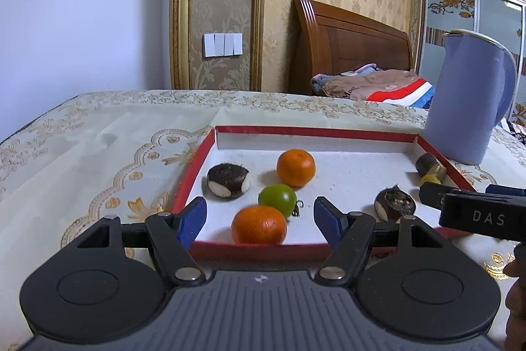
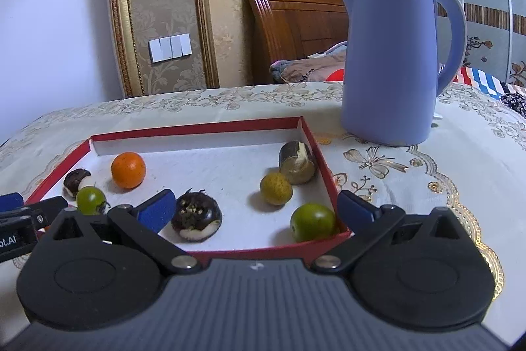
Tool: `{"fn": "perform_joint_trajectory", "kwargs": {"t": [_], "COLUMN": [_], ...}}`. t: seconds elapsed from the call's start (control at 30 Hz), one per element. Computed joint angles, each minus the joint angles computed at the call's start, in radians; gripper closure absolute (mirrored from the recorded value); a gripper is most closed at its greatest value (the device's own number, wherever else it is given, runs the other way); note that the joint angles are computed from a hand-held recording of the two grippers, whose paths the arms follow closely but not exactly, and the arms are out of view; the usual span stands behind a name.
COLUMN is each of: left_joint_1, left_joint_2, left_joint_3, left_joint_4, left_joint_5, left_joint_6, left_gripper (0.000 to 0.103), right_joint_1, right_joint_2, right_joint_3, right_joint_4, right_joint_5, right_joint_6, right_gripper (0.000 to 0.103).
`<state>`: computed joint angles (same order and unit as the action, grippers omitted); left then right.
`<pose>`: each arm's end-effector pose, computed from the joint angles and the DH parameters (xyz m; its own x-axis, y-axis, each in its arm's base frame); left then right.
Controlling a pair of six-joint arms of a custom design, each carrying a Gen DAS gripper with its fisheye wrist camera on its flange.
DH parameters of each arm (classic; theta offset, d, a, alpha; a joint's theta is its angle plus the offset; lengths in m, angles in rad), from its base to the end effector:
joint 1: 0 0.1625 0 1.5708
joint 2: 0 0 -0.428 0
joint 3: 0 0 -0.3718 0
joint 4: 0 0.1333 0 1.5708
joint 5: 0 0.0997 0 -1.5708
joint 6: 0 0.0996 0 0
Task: Organize fruits
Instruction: 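Open both grippers to drop the mandarin and lime into the tray, then move the right gripper toward the dark taro piece beside the tray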
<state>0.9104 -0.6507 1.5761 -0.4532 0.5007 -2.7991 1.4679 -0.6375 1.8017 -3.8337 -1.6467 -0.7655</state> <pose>-0.1701 -0.5787 0.0142 -0.7148 -0.1832 -0.6749 0.5511 0.4467 -0.7048 0.0609 -0.6344 0.1194 -0.7425 -0.1911 0.6420 -0.6488 0.4437 -0.6183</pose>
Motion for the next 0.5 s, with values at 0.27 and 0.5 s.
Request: {"fn": "perform_joint_trajectory", "kwargs": {"t": [0.27, 0.5], "left_joint_1": [-0.016, -0.024], "left_joint_2": [-0.019, -0.033], "left_joint_3": [0.055, 0.085], "left_joint_4": [-0.012, 0.01], "left_joint_5": [-0.006, -0.001], "left_joint_6": [-0.025, -0.077], "left_gripper": [0.031, 0.031], "right_joint_1": [-0.018, -0.056], "right_joint_2": [-0.046, -0.093], "right_joint_3": [0.086, 0.18], "right_joint_4": [0.01, -0.028], "right_joint_5": [0.017, 0.07], "right_joint_6": [0.002, 0.019], "right_gripper": [0.0, 0.0]}}
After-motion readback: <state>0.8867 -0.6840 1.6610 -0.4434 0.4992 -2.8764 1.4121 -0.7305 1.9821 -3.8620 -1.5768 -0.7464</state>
